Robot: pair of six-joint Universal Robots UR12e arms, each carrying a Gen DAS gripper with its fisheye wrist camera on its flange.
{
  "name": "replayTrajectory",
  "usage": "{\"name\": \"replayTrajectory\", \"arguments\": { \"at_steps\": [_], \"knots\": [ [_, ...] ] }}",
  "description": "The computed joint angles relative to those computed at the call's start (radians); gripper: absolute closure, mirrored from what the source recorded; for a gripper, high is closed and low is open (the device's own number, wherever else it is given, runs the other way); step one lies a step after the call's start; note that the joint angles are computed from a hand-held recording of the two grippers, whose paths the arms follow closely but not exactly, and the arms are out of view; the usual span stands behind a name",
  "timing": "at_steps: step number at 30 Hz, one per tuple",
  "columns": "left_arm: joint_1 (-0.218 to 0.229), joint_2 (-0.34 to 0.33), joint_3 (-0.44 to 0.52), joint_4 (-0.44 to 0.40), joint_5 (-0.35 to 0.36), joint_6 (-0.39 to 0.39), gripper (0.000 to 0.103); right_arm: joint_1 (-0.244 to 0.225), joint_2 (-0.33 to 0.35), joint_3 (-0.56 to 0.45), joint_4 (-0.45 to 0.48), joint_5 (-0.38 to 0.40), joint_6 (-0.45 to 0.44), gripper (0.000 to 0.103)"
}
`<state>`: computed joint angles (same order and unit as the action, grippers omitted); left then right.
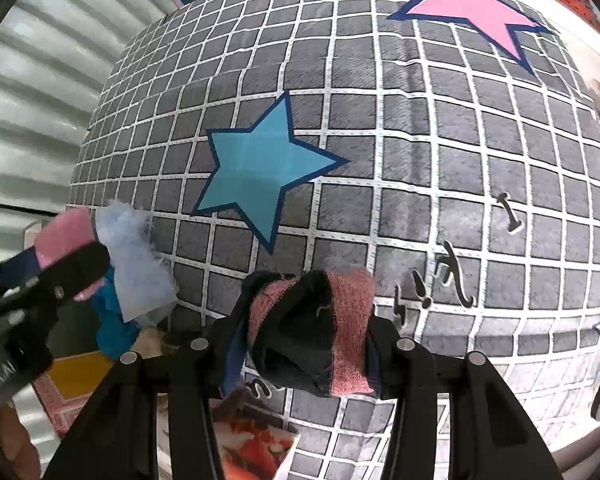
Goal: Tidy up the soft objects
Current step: 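Carry the pink foam block and sock over the white box with both tools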
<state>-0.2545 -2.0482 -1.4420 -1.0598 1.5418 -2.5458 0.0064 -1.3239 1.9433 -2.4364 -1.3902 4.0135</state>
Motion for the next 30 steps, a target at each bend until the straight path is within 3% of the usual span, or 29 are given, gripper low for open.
{"name": "replayTrajectory", "arguments": {
  "at_steps": [11,17,30],
  "knots": [
    [0.018,0.058,-0.054,0.006,-0.064,0.087,0.028,0.028,-0.049,0.004,0.024,-0.059,0.058,0.053],
    [0.039,0.100,-0.086,-0.049,-0.107,0.165,0.028,0.062,-0.076,0.007,0.047,-0.092,0.119,0.053],
    [0.111,0.205,-0.168,-0.148,-0.193,0.436,0.028,0.150,-0.136,0.020,0.110,-0.134,0.285,0.053]
  ]
}}
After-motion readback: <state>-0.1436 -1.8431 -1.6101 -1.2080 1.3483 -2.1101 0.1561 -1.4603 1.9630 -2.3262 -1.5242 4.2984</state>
